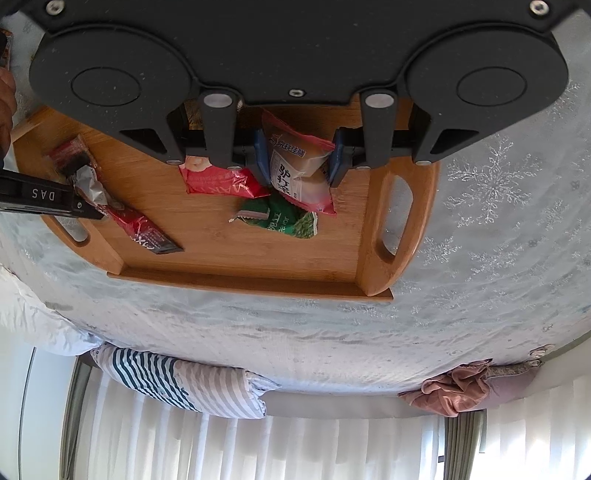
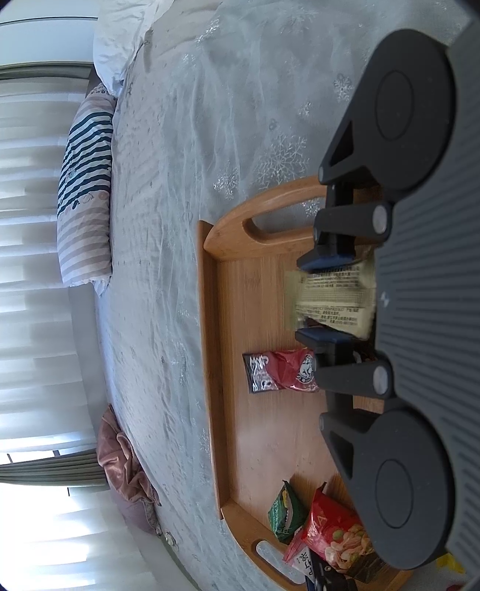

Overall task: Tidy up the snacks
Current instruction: 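Carry the red-white snack and gold wrapper over the tray with both grippers, then open both grippers to release the snacks onto the tray, then move both open grippers back over the remaining snacks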

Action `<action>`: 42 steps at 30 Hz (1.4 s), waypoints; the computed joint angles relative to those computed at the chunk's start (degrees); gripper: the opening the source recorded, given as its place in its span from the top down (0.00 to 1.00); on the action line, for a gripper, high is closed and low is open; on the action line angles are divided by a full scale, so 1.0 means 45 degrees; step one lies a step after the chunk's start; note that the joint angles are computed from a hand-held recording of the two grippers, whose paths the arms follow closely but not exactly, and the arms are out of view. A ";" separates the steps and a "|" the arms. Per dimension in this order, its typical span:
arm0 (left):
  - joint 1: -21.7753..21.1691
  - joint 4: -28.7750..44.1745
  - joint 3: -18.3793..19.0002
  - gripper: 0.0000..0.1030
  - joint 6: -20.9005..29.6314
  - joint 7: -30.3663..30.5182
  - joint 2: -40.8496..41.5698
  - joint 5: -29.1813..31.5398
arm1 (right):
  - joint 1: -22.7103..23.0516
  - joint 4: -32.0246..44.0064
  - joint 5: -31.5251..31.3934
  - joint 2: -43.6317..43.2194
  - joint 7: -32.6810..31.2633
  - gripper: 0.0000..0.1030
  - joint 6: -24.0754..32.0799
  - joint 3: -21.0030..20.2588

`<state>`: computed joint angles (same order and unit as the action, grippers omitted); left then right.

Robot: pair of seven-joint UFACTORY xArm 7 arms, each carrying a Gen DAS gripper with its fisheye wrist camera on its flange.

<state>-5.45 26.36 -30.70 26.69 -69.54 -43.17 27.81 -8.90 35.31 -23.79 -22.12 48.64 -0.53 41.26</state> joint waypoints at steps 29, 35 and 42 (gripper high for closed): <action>-0.3113 0.0083 -0.1458 0.05 0.4049 -0.0079 -0.3391 -0.1486 | 0.4415 -0.4296 0.1792 -0.7095 -0.1047 0.12 0.1107 -0.1846; -0.4006 0.0115 -0.1968 0.01 0.4888 -0.0733 -0.3595 -0.2044 | 0.5665 -0.5213 0.1619 -0.8974 -0.1191 0.03 0.2072 -0.1890; -0.4566 0.0403 -0.3029 0.00 0.5662 -0.1691 -0.3425 -0.1954 | 0.7330 -0.6100 0.1526 -1.0635 -0.1164 0.00 0.3489 -0.2087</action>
